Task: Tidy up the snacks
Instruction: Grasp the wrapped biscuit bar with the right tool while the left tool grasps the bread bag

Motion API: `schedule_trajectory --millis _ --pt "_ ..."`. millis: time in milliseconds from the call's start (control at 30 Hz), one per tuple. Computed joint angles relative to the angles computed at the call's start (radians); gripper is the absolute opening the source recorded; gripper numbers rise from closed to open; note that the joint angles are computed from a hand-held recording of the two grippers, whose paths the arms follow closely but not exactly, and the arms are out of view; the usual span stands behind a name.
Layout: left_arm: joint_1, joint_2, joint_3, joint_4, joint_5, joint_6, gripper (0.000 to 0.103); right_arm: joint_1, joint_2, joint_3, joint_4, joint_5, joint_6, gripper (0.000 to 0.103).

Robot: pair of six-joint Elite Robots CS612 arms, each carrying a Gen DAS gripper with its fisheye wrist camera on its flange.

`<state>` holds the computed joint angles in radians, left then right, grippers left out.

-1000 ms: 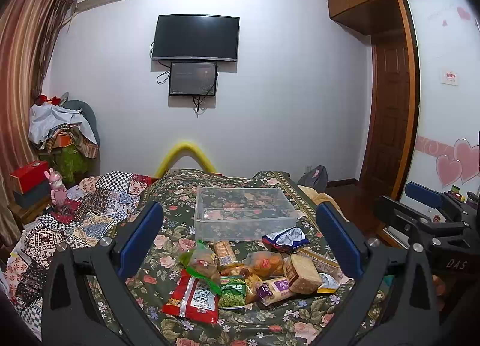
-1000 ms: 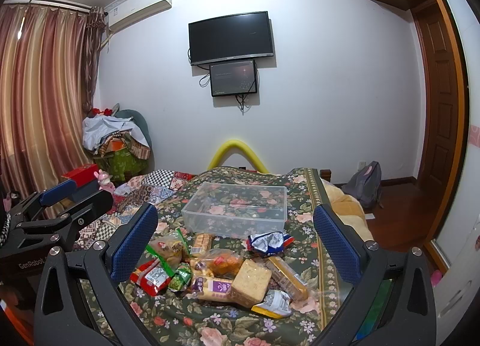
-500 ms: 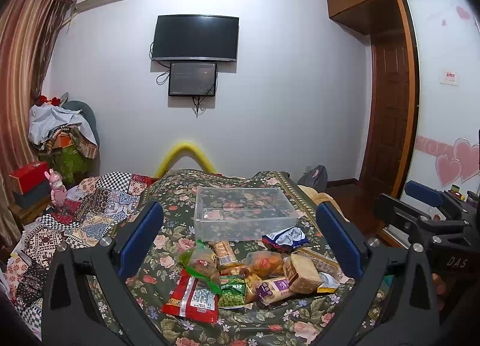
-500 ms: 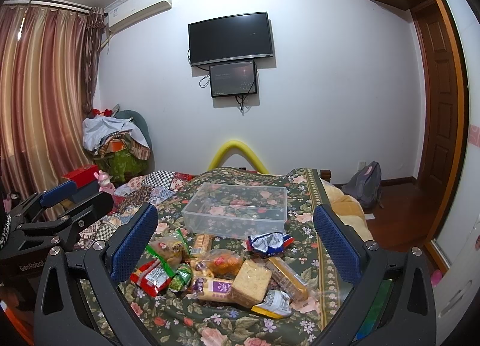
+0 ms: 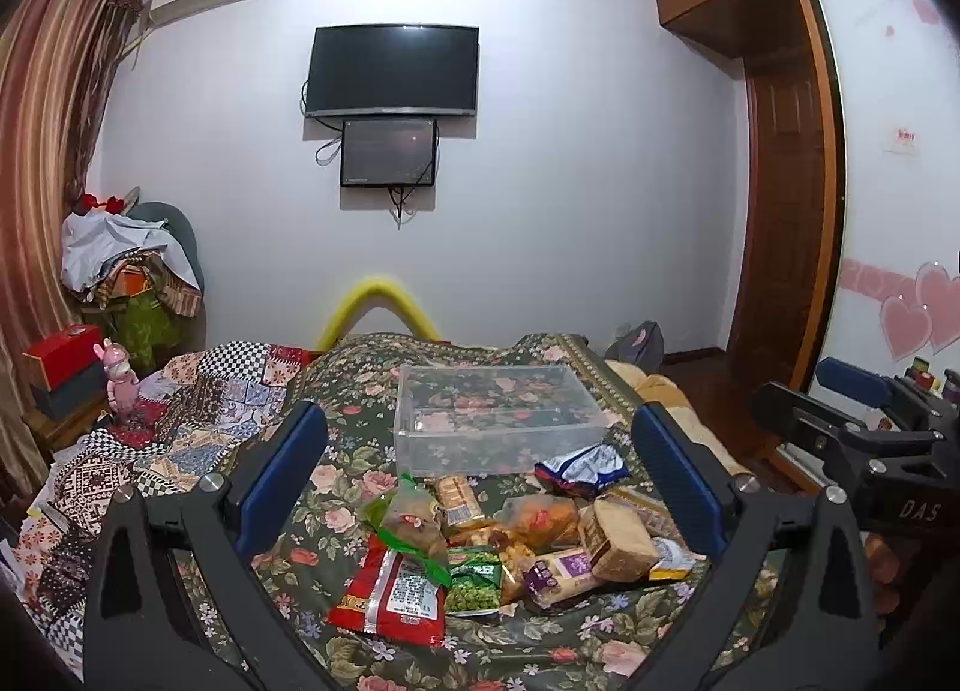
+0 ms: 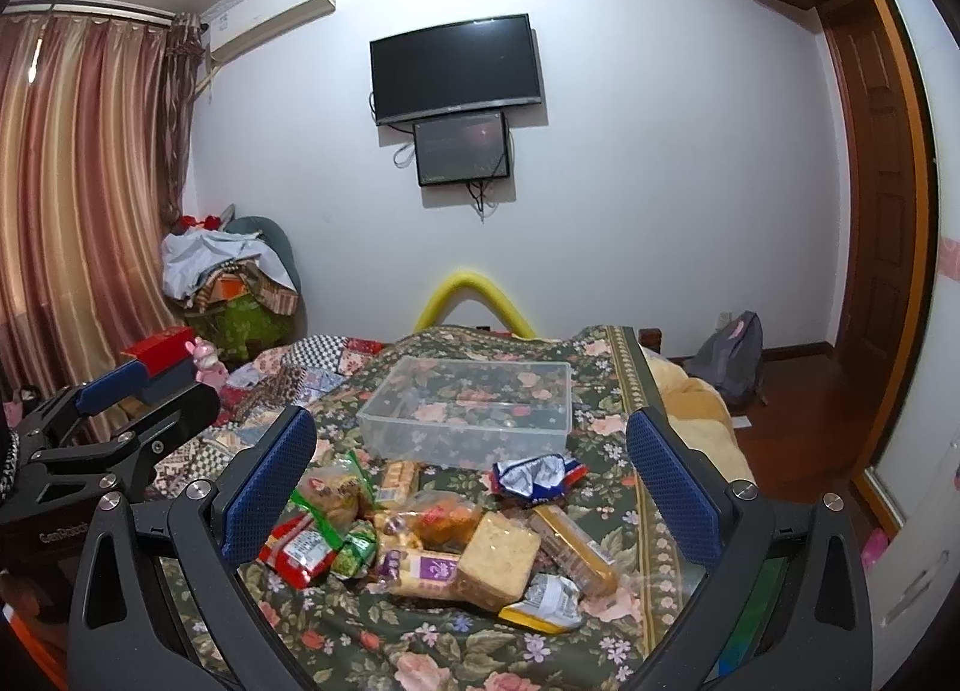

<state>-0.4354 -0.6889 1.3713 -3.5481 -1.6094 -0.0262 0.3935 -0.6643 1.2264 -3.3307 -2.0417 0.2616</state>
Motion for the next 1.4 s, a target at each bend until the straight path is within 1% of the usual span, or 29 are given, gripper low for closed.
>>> schedule_trajectory --millis 33,200,233,300,400,467,500,600,700,833,933,1000,1067,1133,1267,1333,1367,1400 --pt "0.001 0.003 -0.005 0.012 -0.002 0.003 0.102 -0.001 0.0 0.0 0.008 0.001 0.003 0.103" --pt "0.006 0.026 -0.045 0.106 -0.006 0.003 0.088 -0.015 0.002 0.007 0.072 0.004 0.032 0.103" --pt "0.008 0.03 -0.053 0.125 -0.008 0.003 0.087 -0.017 0.001 0.012 0.08 0.004 0.034 0.102" --pt "0.012 0.042 -0.073 0.17 -0.01 0.004 0.086 -0.024 0.0 0.019 0.111 0.004 0.041 0.097" --pt "0.017 0.063 -0.108 0.248 -0.006 0.012 0.083 -0.036 -0.006 0.032 0.169 0.024 0.062 0.089" --pt "0.021 0.075 -0.133 0.31 -0.019 0.017 0.081 -0.047 -0.01 0.042 0.209 0.043 0.081 0.085" --pt "0.024 0.085 -0.151 0.347 -0.024 0.018 0.081 -0.053 -0.013 0.048 0.229 0.054 0.091 0.082" --pt "0.025 0.107 -0.188 0.412 -0.009 0.026 0.081 -0.067 -0.021 0.062 0.283 0.09 0.112 0.075" --pt "0.029 0.132 -0.234 0.47 -0.008 0.024 0.08 -0.08 -0.022 0.066 0.324 0.118 0.121 0.073" --pt "0.032 0.166 -0.294 0.544 -0.004 0.023 0.08 -0.097 -0.015 0.057 0.384 0.147 0.136 0.073" --pt "0.033 0.192 -0.338 0.595 0.005 0.022 0.08 -0.111 -0.01 0.053 0.42 0.181 0.149 0.072" --pt "0.034 0.208 -0.363 0.618 0.004 0.02 0.08 -0.119 -0.005 0.046 0.445 0.205 0.152 0.068" --pt "0.035 0.219 -0.381 0.635 -0.001 0.026 0.079 -0.127 0.001 0.037 0.469 0.231 0.147 0.066" --pt "0.035 0.23 -0.4 0.651 -0.002 0.034 0.076 -0.134 0.009 0.025 0.484 0.264 0.137 0.065" --pt "0.037 0.251 -0.438 0.687 -0.021 0.031 0.064 -0.152 0.022 0.003 0.519 0.35 0.128 0.06" --pt "0.038 0.261 -0.457 0.715 -0.029 0.029 0.06 -0.157 0.03 -0.006 0.527 0.373 0.128 0.06" --pt "0.039 0.265 -0.465 0.729 -0.035 0.028 0.054 -0.16 0.032 -0.007 0.531 0.391 0.129 0.06" --pt "0.041 0.269 -0.473 0.745 -0.043 0.028 0.05 -0.163 0.033 -0.007 0.53 0.411 0.131 0.06"
